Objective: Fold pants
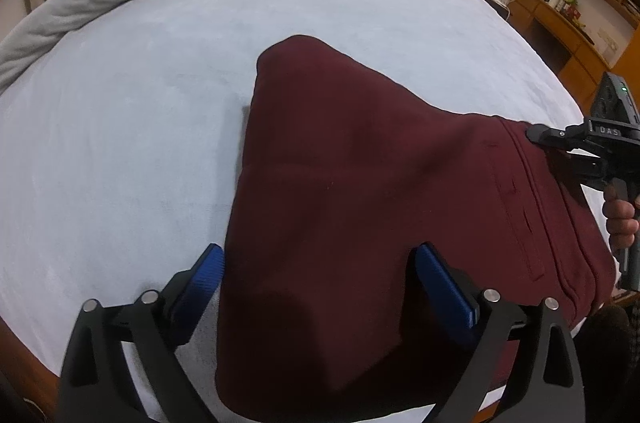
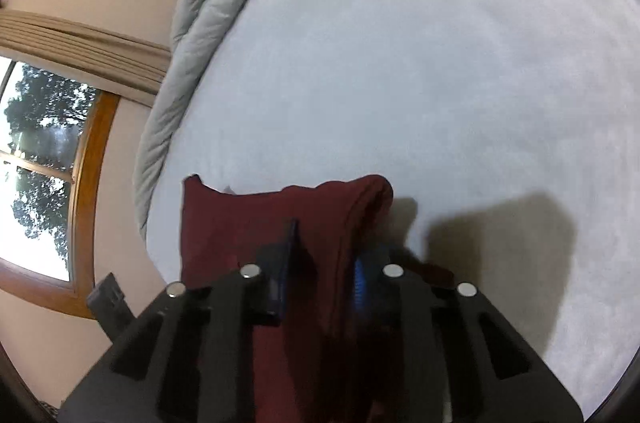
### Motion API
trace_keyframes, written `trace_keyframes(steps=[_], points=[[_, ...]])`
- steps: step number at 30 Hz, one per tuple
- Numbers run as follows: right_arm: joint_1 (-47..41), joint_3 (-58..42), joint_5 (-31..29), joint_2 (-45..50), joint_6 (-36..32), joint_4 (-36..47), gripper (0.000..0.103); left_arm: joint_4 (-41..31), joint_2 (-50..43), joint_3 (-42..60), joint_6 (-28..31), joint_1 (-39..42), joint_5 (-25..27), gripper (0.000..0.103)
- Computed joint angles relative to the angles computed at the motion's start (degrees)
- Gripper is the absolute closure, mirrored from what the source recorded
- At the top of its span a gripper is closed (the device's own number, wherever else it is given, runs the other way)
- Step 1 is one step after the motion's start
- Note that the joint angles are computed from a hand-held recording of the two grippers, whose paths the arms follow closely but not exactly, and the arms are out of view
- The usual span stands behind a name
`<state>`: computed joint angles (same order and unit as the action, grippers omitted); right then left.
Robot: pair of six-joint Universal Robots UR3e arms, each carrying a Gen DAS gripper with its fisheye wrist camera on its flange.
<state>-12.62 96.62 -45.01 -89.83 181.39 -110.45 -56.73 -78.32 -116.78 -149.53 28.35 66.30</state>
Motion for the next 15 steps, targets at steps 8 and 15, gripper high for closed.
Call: trace_keyframes(steps=[8, 15], points=[[0.9, 1.1, -8.9, -1.9, 1.9, -3.7, 0.085, -0.1, -1.4, -0.4, -1.9, -1.1, -1.0, 0.004], [-4.1, 7.7, -2.3, -10.7, -0.8, 0.1, 0.056, -6.6, -0.2, 1.5, -0.6, 2.0, -2.7, 0.005]])
